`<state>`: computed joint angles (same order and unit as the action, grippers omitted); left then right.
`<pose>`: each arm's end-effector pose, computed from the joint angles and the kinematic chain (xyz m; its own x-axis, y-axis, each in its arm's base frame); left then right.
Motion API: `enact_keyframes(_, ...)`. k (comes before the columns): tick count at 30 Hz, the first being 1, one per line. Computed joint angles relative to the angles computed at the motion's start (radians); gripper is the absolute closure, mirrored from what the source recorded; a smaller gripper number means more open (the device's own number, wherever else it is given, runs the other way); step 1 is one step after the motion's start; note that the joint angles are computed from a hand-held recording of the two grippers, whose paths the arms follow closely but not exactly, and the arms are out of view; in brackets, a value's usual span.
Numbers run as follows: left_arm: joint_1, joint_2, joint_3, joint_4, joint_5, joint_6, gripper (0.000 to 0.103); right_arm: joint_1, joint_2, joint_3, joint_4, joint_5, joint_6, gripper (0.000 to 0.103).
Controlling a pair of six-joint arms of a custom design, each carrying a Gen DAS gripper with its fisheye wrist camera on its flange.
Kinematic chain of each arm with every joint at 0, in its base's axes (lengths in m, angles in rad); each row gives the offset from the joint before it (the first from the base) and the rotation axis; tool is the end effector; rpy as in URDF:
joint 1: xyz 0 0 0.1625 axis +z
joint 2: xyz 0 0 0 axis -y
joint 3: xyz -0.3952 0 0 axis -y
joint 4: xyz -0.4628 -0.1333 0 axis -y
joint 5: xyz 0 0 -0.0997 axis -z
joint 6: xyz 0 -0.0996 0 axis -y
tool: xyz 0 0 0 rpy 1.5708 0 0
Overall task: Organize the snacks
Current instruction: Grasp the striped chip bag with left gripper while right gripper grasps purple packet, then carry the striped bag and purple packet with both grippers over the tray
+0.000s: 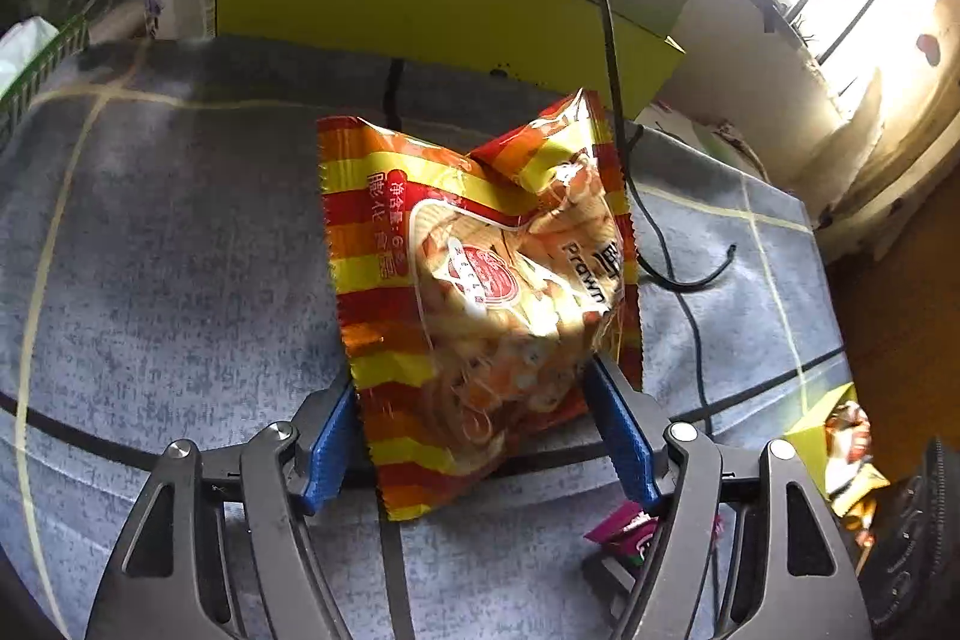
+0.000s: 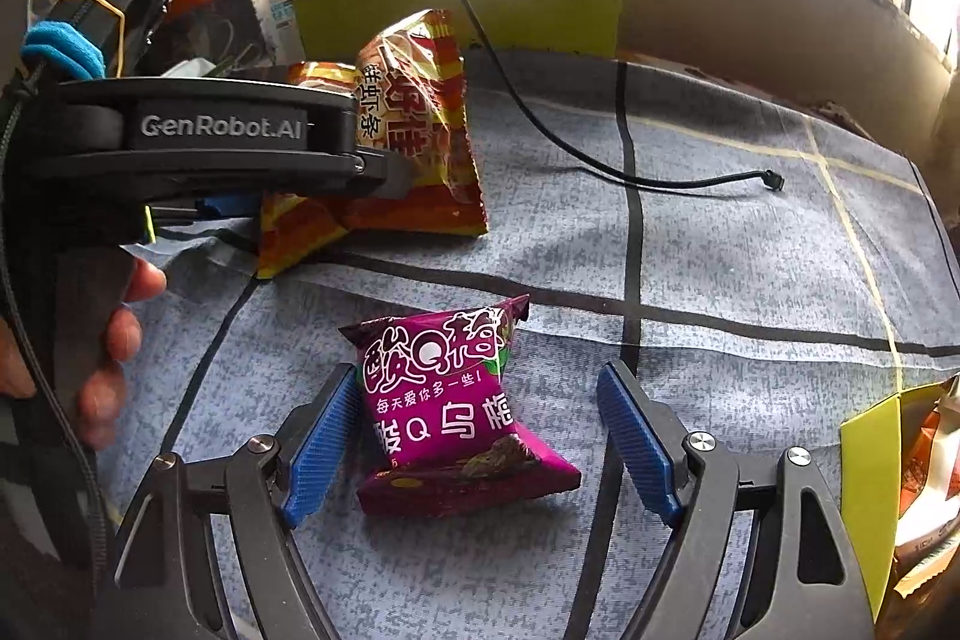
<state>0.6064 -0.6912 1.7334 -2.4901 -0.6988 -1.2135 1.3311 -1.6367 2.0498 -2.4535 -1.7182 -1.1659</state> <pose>-0.3974 -0.5307 -0.0610 -0.8653 -0.3263 -0.3806 0.0140 0.7431 -0.6690 -0.0109 -0.5443 0.3283 -0.5669 -0.6783 0.4675 -0.7853 0.6164 -0.0579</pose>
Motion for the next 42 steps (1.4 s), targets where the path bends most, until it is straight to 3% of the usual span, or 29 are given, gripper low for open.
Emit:
enact_keyframes(3, 0.000, 0.006, -0.004, -0.003, 0.013, -0.008, 0.031, -0.005, -0.005, 0.000, 0.007, 0.006, 0.000, 0.022)
enact_keyframes(7, -0.004, 0.000, 0.005, 0.007, 0.028, -0.022, 0.041, -0.013, -0.023, 0.013, 0.003, 0.015, 0.003, 0.026)
enact_keyframes(16, -0.022, -0.017, 0.029, 0.016, 0.046, -0.051, 0.054, -0.025, -0.038, 0.016, -0.019, 0.017, 0.022, 0.062)
enact_keyframes(29, -0.075, -0.028, 0.027, 0.128, 0.076, -0.143, 0.058, -0.041, -0.098, 0.025, 0.037, 0.034, 0.037, 0.065)
enact_keyframes(42, -0.169, -0.022, 0.012, 0.197, 0.087, -0.188, 0.058, -0.076, -0.242, 0.046, 0.114, 0.107, 0.014, 0.065)
